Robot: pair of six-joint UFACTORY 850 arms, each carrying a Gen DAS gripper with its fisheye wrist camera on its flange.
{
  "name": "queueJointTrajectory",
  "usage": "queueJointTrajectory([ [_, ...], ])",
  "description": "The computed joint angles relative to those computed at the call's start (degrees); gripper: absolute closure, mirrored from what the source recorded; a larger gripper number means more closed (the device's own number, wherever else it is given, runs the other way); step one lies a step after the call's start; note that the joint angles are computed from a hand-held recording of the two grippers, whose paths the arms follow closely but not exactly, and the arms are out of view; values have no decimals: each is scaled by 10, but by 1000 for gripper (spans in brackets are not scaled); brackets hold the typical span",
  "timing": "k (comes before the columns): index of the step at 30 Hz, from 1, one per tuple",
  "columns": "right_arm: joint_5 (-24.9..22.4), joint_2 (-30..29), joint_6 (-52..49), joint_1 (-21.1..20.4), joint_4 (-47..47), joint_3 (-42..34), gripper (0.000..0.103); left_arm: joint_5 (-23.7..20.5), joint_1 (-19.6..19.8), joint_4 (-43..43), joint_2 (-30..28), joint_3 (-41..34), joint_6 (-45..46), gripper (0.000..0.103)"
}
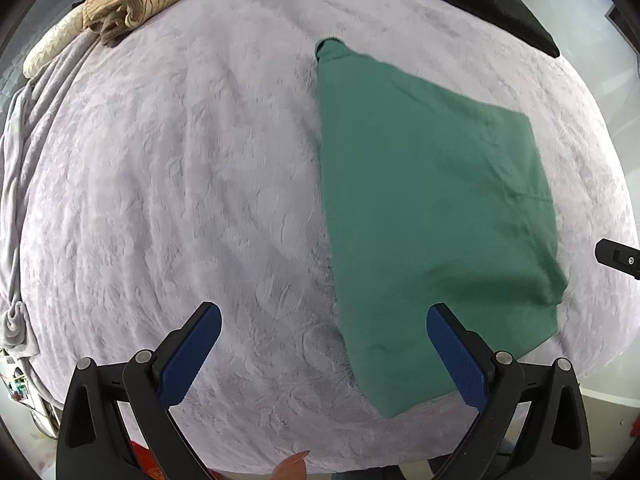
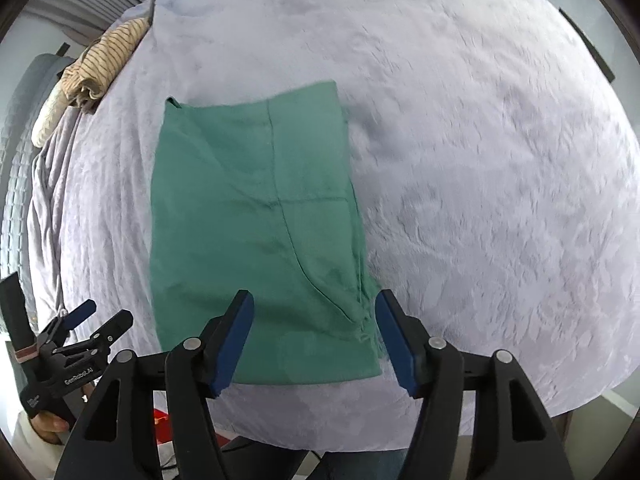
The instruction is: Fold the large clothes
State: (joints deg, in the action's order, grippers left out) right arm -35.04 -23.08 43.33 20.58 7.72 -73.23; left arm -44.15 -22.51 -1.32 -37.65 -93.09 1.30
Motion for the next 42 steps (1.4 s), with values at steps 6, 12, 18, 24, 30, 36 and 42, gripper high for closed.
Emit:
queueJointTrajectory([
  [6, -27, -3, 59, 14, -86, -34, 15, 4, -8, 15, 3, -21, -9, 0],
  [12, -50, -7, 102, 25, -148, -58, 14, -5, -10, 2, 1, -42, -3, 0],
  [18, -81, -10, 159, 32, -202, -68, 13, -13, -14, 19, -5, -53, -36, 0],
  [24, -96, -15, 162, 33, -203, -74, 13, -16, -19, 31, -6, -57, -46, 0],
  [30, -96, -16, 156, 35, -200, -76, 13, -26, -20, 32, -9, -60, -51, 0],
  [36, -100, -17, 149, 33, -195, -77, 13, -27, -21, 41, -9, -61, -54, 0],
  [42, -104, -18, 146, 33, -193, -80, 13, -25, -25, 47, -6, -56, -56, 0],
])
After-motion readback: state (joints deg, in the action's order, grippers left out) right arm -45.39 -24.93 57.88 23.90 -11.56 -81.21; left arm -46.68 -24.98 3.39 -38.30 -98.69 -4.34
